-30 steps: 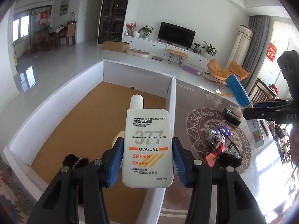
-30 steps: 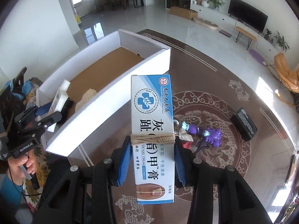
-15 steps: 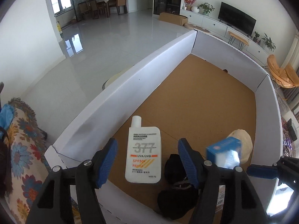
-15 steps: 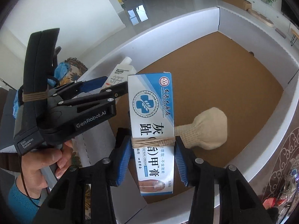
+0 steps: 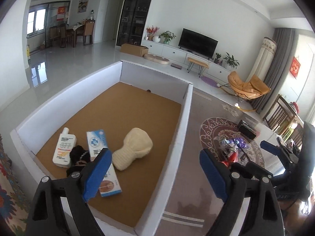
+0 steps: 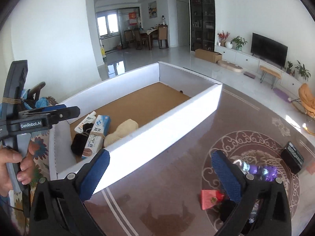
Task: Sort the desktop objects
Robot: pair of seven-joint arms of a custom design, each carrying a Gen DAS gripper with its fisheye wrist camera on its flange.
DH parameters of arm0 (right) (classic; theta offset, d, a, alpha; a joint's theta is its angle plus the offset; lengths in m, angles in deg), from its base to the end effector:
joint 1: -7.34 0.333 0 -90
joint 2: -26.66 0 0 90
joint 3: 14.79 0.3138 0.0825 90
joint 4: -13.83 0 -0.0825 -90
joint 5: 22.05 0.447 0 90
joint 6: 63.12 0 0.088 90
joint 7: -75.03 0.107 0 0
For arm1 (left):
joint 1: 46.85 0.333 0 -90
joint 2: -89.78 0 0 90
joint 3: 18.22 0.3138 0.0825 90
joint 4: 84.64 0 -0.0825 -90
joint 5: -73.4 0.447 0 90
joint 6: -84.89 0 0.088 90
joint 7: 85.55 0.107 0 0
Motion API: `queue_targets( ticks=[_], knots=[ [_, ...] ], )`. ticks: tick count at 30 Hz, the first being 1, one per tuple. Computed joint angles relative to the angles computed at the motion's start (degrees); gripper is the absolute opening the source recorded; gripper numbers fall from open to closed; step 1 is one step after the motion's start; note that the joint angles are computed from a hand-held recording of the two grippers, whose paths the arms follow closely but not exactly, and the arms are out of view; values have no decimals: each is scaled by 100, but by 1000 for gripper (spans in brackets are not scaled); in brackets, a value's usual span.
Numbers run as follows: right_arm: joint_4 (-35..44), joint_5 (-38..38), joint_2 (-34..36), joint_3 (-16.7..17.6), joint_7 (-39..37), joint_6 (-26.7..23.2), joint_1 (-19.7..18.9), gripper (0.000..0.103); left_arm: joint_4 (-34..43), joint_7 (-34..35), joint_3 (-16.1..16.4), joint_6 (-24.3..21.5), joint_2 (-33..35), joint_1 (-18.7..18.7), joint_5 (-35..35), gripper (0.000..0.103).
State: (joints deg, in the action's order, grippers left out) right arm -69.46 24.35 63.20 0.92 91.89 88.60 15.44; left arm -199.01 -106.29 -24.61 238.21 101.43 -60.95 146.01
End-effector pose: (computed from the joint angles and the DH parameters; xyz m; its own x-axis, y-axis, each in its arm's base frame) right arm 0.7637 0.2675 0.3450 0.8290 -0.5586 -0.0251 -0.3770 -0.5251 -0.7630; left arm 0.6171 -0.2596 0.3569 0.4034 -0.8817 0.2447 -0.5265 -0.4424 -0.7260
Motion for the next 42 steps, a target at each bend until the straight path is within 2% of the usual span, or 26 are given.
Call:
queue_targets(
  ticks=[1,3,4,5,6,8,10,14,18,21,25,32,42],
  knots=[
    [-216,182,-74,34,-247,296,-163,103,207,-212,-39,212,218,-85,219,103],
    [-544,336,-170,-65,-480,854,-374,103,776,-129,-93,915,874,-151,117,103],
    [-654,285,-174,-189,-422,1077,-414,103,1085,264,-193,1274,1270,-112,-261,103],
    [-730,160,-147,-339,-269,1236,-423,103,1380,780,-363,1371,1648,-67,-711,103],
    [-768,-52,-99,-543,19,1296,-392,103,1663,1359,-554,1205,1969,-34,-1132,103],
    [-853,-432,-53,-909,644,1230,-399,103,2271,2381,-801,534,2530,-132,-1695,103],
    [-936,-626,-16,-1060,1078,1096,-529,103,2724,2868,-698,48,2864,-419,-1796,103],
    [-1105,-797,8,-952,1441,1072,-884,103,3178,3341,-365,-549,3157,-870,-1950,103],
    [-1089,-1068,125,-913,1825,1071,-910,103,3021,3318,-34,-494,3126,-1045,-2208,103],
    [-1091,-1208,155,-806,1875,1152,-971,103,2963,3260,303,-534,3098,-1320,-2228,103],
    [-1026,-1450,198,-895,2163,963,-924,103,2883,3143,601,-458,3063,-1568,-2193,103],
    [-1081,-1702,196,-907,2374,1084,-885,103,2845,2899,770,-383,3063,-1714,-2038,103],
    [-1075,-1783,206,-843,2420,1090,-944,103,2900,2846,770,-402,3105,-1719,-1980,103]
  ],
)
